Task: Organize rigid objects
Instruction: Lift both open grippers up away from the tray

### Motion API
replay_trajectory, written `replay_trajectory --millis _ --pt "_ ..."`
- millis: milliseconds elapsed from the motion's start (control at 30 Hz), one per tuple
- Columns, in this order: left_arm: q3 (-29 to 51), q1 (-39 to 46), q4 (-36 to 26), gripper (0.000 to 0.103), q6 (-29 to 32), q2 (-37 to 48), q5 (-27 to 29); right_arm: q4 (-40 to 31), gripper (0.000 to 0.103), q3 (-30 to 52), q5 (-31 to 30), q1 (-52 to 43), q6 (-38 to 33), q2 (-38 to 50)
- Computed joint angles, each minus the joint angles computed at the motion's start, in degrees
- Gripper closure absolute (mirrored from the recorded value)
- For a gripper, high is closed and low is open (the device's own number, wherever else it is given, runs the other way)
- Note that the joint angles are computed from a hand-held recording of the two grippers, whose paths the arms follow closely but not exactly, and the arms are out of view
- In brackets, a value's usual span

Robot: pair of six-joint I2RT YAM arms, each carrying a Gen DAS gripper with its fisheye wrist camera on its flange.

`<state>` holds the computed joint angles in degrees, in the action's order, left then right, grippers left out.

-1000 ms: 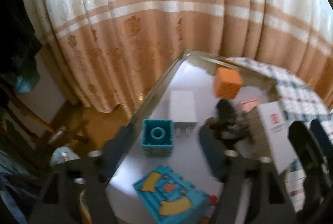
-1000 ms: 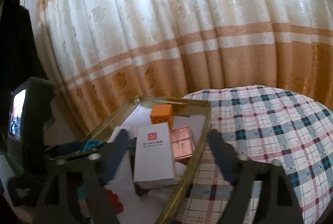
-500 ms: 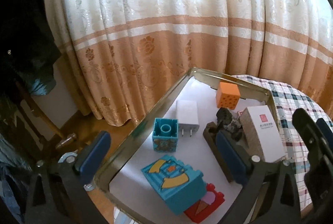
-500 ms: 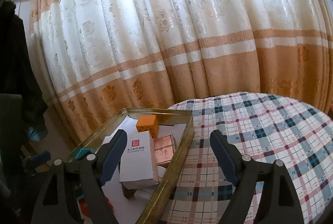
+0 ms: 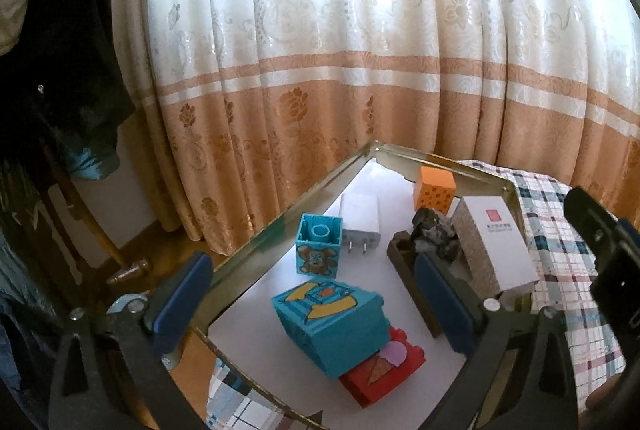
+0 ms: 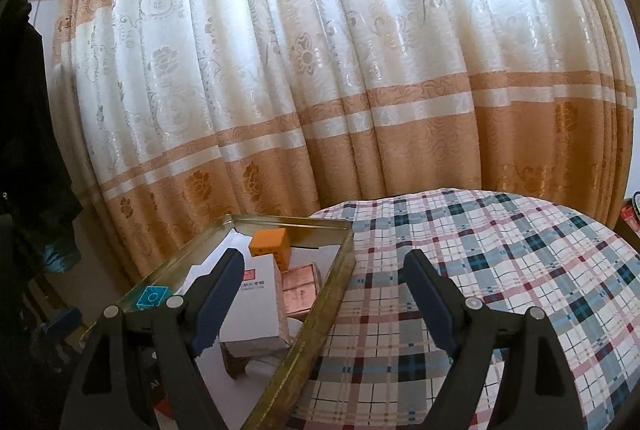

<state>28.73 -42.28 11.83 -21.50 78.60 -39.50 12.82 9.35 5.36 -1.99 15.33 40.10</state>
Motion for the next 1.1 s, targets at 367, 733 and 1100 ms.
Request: replay_trajectory --millis 367,733,1100 --pt "-1.9 -3.4 2.1 0.001 0.0 -1.5 -4.5 -2.8 0.019 -0.7 3.9 2.0 -1.6 -4.2" --pt "-5.0 -4.7 4.5 0.001 0.0 -4.8 -4.9 -3.9 0.013 -3.3 8.5 3.9 -3.2 -10.3" --pt "-6.5 -5.3 3.8 0.001 -1.5 -6.6 -5.2 -5.2 0.012 -3.9 9.7 4.8 -3.8 -12.2"
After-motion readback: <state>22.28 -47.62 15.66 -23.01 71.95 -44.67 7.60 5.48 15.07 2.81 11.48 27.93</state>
